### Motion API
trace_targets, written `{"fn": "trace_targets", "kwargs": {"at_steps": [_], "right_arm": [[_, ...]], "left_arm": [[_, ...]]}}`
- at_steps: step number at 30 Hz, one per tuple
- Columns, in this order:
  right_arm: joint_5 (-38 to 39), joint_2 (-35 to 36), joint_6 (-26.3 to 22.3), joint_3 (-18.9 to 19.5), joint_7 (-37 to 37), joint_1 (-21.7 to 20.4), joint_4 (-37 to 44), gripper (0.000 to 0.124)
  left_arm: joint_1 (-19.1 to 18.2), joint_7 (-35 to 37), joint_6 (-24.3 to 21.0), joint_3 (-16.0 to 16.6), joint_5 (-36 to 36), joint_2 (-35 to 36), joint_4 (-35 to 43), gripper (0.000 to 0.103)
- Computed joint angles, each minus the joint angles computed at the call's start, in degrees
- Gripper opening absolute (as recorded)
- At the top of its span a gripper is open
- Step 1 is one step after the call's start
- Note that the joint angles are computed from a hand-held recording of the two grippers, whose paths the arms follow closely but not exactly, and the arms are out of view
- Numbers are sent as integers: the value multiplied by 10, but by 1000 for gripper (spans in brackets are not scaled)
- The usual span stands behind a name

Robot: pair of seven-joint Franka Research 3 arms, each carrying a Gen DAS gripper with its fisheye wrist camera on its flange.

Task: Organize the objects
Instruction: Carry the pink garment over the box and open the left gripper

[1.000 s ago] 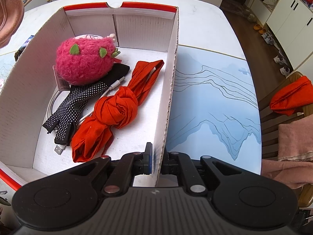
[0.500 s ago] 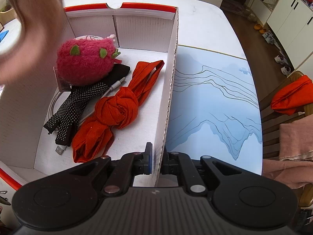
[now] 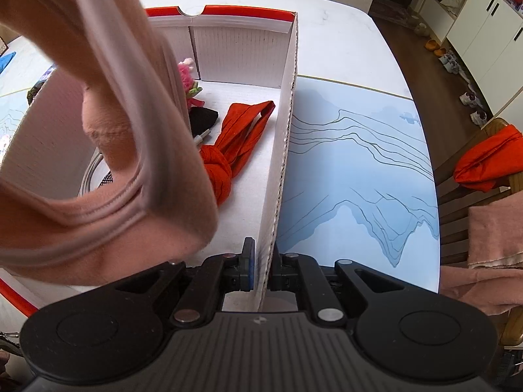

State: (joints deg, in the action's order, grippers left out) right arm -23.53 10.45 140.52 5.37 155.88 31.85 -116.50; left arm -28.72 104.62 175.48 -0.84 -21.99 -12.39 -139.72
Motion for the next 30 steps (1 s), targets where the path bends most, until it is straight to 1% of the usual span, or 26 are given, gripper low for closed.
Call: {"fn": "trace_targets", "kwargs": {"at_steps": [2,5,10,12,14,17,20,24,30], "right_arm": [[0,1,-1,0,-1,0,2,6],[0,3,-3,0,-2,1,5,6],[1,6,-1,-2,-4,1,8,6],[2,6,1,-3,-5,1,8,6],[2,6,1,-3,-6,1,8,6],[2,6,3,-4,-4,1,7,6],[1,1,6,-3,0,1,-1,6],[1,-1,9,-1,2,1,-4,6],[1,-3,12,-1,4,0,-9,6]], "left_arm": [[-14,23,-10,14,-20,11,5,6],[6,28,-18,-5,-21,30,11,6],[33,53,-33,-32,-47,59,23,6],[56,38,-39,-51,-25,70,24,6],[77,18,-58,-68,1,88,36,6],[104,-10,-85,-88,26,111,47,7],[127,-51,-98,-105,74,132,55,7],[146,-75,-114,-120,95,152,66,7],[159,-124,-135,-129,153,173,78,7]]}}
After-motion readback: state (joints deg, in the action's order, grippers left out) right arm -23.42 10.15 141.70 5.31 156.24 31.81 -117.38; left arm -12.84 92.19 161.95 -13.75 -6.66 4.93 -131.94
